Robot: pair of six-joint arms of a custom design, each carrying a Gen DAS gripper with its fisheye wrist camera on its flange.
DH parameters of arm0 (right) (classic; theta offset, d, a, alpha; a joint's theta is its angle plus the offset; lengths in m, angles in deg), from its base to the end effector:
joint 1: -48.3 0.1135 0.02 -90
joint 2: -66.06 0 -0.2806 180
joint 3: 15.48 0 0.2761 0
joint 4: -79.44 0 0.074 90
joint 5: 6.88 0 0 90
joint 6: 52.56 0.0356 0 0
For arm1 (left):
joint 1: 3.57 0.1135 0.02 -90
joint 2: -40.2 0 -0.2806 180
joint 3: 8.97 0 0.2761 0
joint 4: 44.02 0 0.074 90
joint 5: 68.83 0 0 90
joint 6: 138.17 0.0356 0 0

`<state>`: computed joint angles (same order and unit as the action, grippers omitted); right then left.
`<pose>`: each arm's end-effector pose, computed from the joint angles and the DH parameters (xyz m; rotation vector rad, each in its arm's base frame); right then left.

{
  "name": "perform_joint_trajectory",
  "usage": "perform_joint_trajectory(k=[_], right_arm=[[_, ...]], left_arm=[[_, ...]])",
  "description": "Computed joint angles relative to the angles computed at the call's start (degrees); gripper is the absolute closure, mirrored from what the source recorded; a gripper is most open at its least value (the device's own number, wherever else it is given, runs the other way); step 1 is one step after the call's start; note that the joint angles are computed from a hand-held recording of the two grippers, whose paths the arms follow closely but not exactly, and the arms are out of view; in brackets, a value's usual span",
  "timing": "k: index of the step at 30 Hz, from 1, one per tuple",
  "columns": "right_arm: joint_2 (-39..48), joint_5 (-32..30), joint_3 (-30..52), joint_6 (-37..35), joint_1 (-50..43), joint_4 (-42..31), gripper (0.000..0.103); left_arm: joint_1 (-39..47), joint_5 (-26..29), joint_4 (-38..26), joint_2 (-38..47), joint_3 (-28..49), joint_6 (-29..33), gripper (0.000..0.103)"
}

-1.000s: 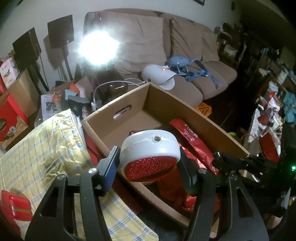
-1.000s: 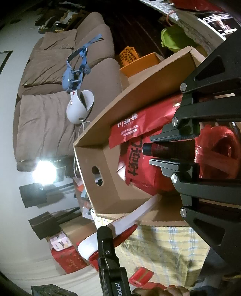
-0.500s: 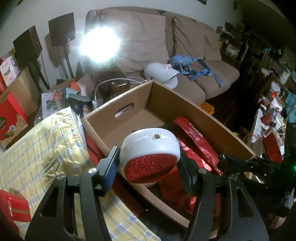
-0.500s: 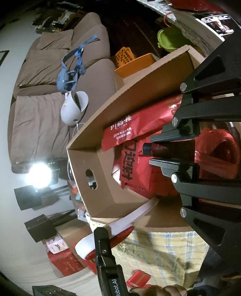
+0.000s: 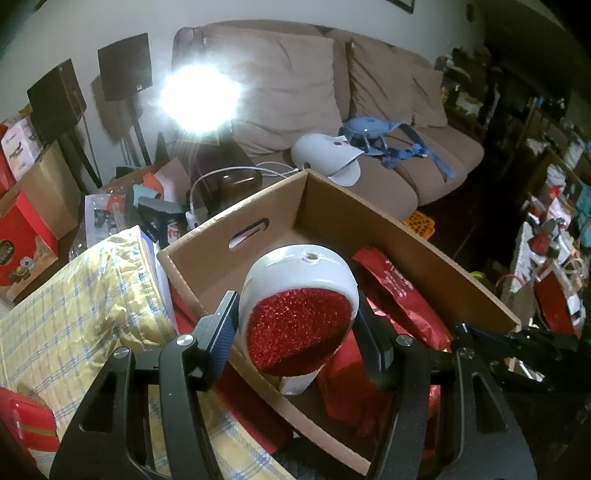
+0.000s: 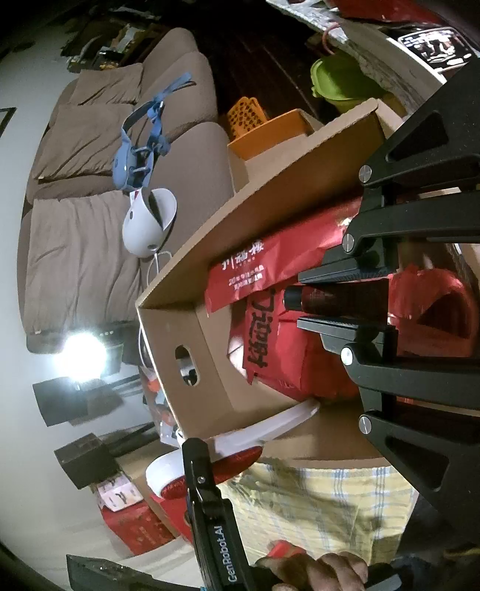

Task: Organize objects
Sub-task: 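Lower the lint brush into the box with the left tool while the right tool lowers the tube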

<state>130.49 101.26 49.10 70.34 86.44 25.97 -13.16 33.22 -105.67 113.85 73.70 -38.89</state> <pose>0.1951 0.1391 0.2809 0.0174 2.4433 0.1529 0.2746 -0.0539 0.3396 0.4935 2.4301 -0.2638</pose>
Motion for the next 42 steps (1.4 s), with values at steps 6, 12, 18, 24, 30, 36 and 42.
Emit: perform_joint_trajectory(k=[6,12,18,24,30,36,42], right_arm=[[-0.44,-0.55,-0.26,0.16,0.07,0.16,0.087],[-1.39,-1.21,-0.73,-0.15,-0.23,0.47,0.087],[-1.70,-1.23,-1.07,0.37,-0.76,0.41,0.087],[-1.72,-1.08,-1.10,0.40,-0.88,0.43,0.087],[-1.25,-0.91,-1.01,0.18,-0.14,0.76,0.087],[-1.25,-0.81,-0.93,0.36,-0.04,0.58,0.087],[-1.53,-1.22,-1.08,0.39,-0.75,0.40,0.087]], left_arm=[[-1.95,-2.44,2.23,-0.49,-1.35,-0.92,0.046],[-3.75,-4.18,3.82,-1.13,-2.57,-0.47,0.046],[-3.77,-4.00,6.86,-2.78,-5.33,0.75,0.046],[-4.07,-4.16,7.86,-3.55,-6.46,1.92,0.046],[-4.73,-6.00,11.72,-2.67,-7.62,0.37,0.047],[-6.30,-7.69,12.34,-1.30,-7.02,0.48,0.047],[-7.33,-8.77,13.18,0.16,-6.67,-0.07,0.047]])
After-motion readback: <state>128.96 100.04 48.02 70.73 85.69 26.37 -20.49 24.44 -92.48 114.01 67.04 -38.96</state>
